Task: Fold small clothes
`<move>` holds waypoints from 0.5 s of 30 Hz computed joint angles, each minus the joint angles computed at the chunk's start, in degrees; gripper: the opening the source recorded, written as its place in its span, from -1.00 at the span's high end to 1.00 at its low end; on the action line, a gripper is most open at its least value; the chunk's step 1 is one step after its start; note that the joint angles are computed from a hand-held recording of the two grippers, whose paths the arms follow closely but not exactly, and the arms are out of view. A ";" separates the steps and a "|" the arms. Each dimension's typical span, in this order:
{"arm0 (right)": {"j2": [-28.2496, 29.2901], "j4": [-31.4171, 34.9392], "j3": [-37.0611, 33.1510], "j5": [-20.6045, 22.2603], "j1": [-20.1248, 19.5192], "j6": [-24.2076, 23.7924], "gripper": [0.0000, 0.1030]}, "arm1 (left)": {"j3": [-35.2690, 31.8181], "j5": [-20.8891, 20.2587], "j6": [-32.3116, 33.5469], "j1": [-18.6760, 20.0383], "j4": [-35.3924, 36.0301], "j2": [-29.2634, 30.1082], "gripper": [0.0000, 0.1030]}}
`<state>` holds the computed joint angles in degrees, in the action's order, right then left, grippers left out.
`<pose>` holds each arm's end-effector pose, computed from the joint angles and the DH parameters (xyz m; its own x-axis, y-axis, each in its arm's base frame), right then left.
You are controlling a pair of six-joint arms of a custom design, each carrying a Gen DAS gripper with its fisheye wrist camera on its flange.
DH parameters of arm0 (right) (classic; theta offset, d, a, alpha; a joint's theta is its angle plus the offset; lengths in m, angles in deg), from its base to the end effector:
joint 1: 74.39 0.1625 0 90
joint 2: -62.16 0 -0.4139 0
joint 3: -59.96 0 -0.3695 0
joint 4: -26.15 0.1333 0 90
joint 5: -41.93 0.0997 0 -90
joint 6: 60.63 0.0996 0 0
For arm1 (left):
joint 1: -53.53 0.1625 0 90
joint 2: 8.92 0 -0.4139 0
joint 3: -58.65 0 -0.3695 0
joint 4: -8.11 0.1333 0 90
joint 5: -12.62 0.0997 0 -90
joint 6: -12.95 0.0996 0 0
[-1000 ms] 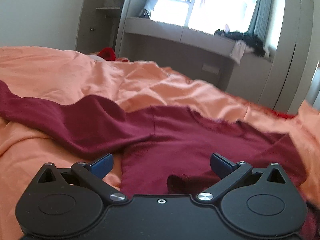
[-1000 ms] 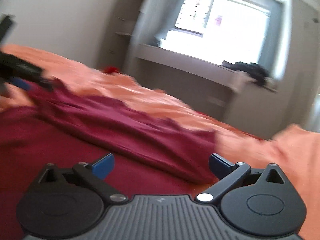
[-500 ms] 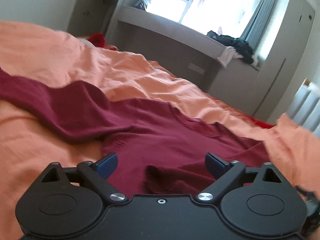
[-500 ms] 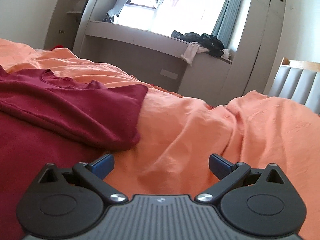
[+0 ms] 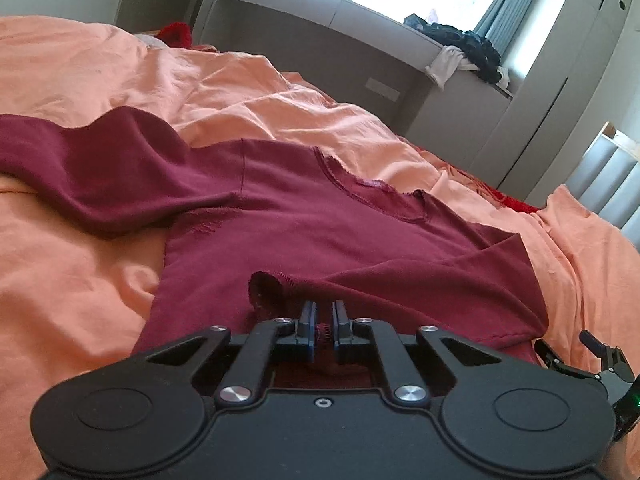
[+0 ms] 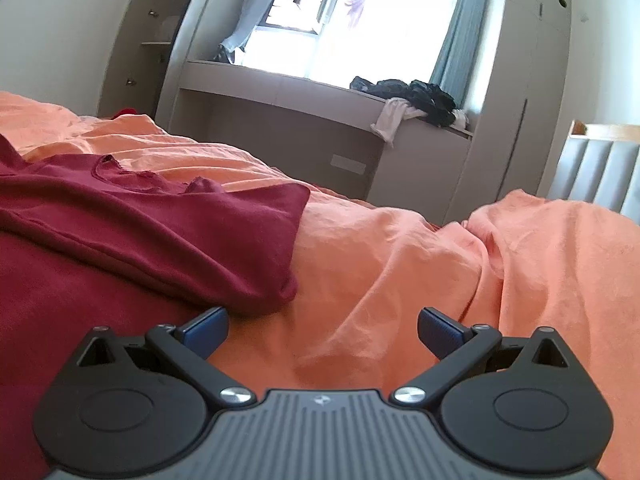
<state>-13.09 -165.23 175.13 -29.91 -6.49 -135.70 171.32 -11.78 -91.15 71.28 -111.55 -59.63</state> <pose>-0.0432 -0.5432 0.3680 -0.4270 -0.4010 0.8105 -0.9039 0.2143 -0.3702 -0.4061 -0.3652 0.0687 -0.8630 -0.3819 -0.3307 0.1312 0.4627 -0.8768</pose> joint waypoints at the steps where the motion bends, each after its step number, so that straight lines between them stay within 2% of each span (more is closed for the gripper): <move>1: 0.19 -0.37 0.00 -0.05 0.14 -0.77 -0.99 | -0.35 0.35 -1.04 -0.50 2.11 -0.17 0.89; 4: 1.80 -4.12 0.05 0.45 0.41 -3.33 -0.95 | -0.32 1.97 -1.50 -2.09 4.52 -0.54 0.91; 7: 2.54 -3.27 -0.64 0.16 1.17 -5.83 -0.79 | -0.03 2.41 -0.65 -3.31 5.29 -0.56 0.91; 8: 2.75 -3.19 -0.73 0.57 1.32 -6.77 -0.68 | -0.14 2.04 -0.53 -3.52 5.90 -0.38 0.91; 10: 2.62 -1.26 -0.99 1.85 1.45 -9.18 -0.37 | 0.21 0.77 0.21 -3.70 5.42 -0.11 0.91; 12: 2.59 -0.57 -0.91 2.97 1.51 -10.66 0.47 | 1.04 -1.29 1.13 -3.75 3.58 0.01 0.91; 13: 2.63 -0.76 -0.75 2.96 1.62 -11.01 0.63 | 1.21 -1.95 1.04 -3.85 3.60 0.13 0.91; 15: 2.97 -1.93 -0.40 2.92 1.76 -11.39 0.73 | 0.84 -2.35 0.41 -4.25 5.48 0.56 0.90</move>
